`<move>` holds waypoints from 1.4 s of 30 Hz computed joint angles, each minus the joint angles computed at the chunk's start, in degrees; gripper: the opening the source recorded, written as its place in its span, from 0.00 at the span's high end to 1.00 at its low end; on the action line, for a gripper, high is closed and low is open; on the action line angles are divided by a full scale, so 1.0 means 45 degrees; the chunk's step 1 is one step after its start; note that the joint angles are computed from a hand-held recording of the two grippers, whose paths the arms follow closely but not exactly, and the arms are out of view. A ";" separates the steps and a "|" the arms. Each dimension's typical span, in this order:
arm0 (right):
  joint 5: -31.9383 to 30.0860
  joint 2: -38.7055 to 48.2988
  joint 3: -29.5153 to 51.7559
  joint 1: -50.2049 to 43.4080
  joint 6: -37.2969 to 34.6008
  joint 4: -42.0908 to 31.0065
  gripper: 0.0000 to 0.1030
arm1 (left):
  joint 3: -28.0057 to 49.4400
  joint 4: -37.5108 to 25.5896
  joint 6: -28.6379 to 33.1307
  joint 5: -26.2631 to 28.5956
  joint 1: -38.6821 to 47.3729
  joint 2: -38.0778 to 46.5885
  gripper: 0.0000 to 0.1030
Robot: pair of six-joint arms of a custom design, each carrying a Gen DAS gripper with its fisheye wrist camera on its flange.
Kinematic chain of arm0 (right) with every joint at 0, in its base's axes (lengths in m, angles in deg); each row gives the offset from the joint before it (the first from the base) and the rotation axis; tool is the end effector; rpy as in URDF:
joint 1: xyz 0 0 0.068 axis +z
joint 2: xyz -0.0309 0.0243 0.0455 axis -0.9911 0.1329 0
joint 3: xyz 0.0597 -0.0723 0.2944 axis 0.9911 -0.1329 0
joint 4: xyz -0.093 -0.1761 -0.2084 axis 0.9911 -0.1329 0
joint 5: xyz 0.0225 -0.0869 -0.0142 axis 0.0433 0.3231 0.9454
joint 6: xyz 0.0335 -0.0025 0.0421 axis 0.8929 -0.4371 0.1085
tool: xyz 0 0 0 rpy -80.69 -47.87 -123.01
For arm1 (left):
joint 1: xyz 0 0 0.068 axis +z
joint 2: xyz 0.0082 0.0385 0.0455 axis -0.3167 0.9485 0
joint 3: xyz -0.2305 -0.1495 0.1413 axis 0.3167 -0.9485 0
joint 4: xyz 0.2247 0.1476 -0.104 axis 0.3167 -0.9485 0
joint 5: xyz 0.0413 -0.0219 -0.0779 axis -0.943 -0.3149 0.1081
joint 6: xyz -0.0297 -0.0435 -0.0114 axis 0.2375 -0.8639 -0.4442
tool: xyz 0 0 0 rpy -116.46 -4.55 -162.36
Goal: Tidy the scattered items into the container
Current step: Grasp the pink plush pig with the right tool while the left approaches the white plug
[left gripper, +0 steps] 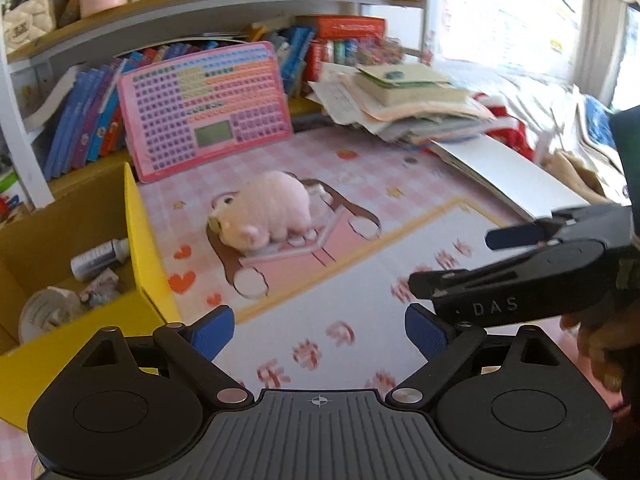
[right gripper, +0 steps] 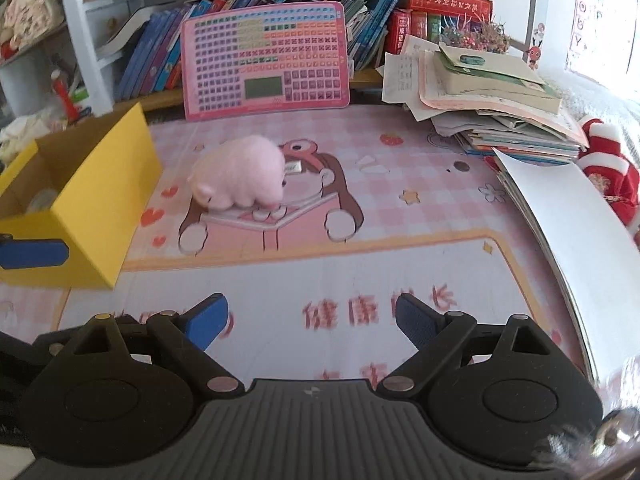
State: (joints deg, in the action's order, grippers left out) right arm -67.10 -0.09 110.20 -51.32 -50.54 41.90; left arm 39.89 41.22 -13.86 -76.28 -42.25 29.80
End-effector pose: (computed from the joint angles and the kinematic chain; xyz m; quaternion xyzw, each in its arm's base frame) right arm 0.2504 0.1482 0.2250 -0.1649 0.9148 0.1001 0.3549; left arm 0.1958 -0.0776 0.2347 0.0515 0.9173 -0.0190 0.3944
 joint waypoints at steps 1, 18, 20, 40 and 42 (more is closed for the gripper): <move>-0.0279 0.0238 0.0166 -0.0206 -0.0117 0.0097 0.12 | 0.0149 0.0079 -0.0112 -0.0163 0.0032 0.0240 0.09; -0.4383 0.7440 0.6153 -0.1429 -0.2370 0.1343 0.12 | 0.1098 0.0277 -0.1443 -0.1812 0.0722 0.1470 0.09; -0.4326 0.8027 0.6501 -0.1292 -0.2509 0.1830 0.07 | 0.1158 0.0217 -0.1365 -0.1912 0.0705 0.1565 0.09; -0.5929 0.8687 0.7256 -0.2548 -0.0971 0.1951 0.42 | 0.2831 0.1629 -0.0230 -0.1781 0.1260 0.4861 0.09; -0.5841 0.8387 0.7181 -0.2965 -0.0792 0.1575 0.42 | 0.3287 0.1678 -0.0192 -0.1482 0.1461 0.5569 0.09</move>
